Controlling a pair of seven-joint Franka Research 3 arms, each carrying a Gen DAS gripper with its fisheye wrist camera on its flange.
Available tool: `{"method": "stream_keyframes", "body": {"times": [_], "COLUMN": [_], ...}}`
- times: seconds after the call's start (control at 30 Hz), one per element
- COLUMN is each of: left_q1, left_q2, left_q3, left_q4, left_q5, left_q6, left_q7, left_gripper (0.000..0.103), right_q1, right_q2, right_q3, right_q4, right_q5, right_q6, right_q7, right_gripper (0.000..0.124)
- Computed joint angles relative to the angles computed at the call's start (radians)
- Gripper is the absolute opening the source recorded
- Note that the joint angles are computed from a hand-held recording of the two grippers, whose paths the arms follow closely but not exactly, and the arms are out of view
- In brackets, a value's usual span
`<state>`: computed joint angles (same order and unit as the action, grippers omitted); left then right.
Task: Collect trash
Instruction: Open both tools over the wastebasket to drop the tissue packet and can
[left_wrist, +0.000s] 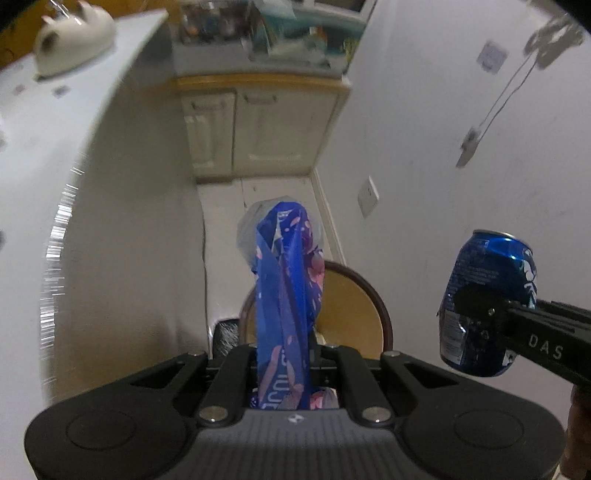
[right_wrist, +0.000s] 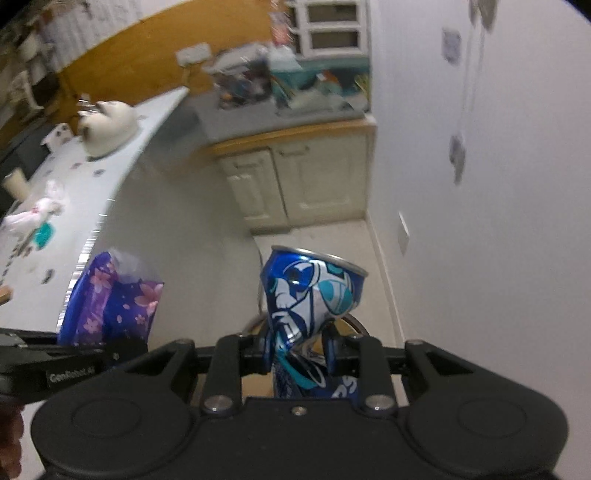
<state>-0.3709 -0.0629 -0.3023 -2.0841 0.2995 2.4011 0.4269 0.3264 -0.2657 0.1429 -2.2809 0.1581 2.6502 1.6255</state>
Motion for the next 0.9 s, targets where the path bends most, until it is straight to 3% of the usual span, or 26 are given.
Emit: {"method": "stream_keyframes", "body": {"times": [0.43,0.53,0.67,0.9], "left_q1": [0.043,0.032,0.021,-0.011], "left_q2": [0.371,0.454,0.54,0.62], "left_q3": [0.016,0.024,0.035,0.066], "left_q4": [0.131,0.19,0.248,0.299], "left_q5": [-0.161,-0.144,-0.128,-0.06], "left_q6": [0.156,0.135,0.12,0.103], "left_q7": [0.277,0.312,0.334,0.342], "left_gripper": [0.009,0.009,0.009,0.013], "right_q1": [-0.004,0.0,0.019,0.025], "right_q2": [0.331,0.405,0.502,0.613], "right_q3": [-0.046,-0.051,-0.069,-0.082], "right_q4": [0.117,0.146,0.192,0.251], "right_q5": [-0.006,0.035,-0.004,0.002], "right_q6": [-0.014,-0.015,-0.024,-0.027], "right_q7": [0.093,0.094,0.115,0.091], "right_gripper": [0.026,0.026,0.026,0.026]}}
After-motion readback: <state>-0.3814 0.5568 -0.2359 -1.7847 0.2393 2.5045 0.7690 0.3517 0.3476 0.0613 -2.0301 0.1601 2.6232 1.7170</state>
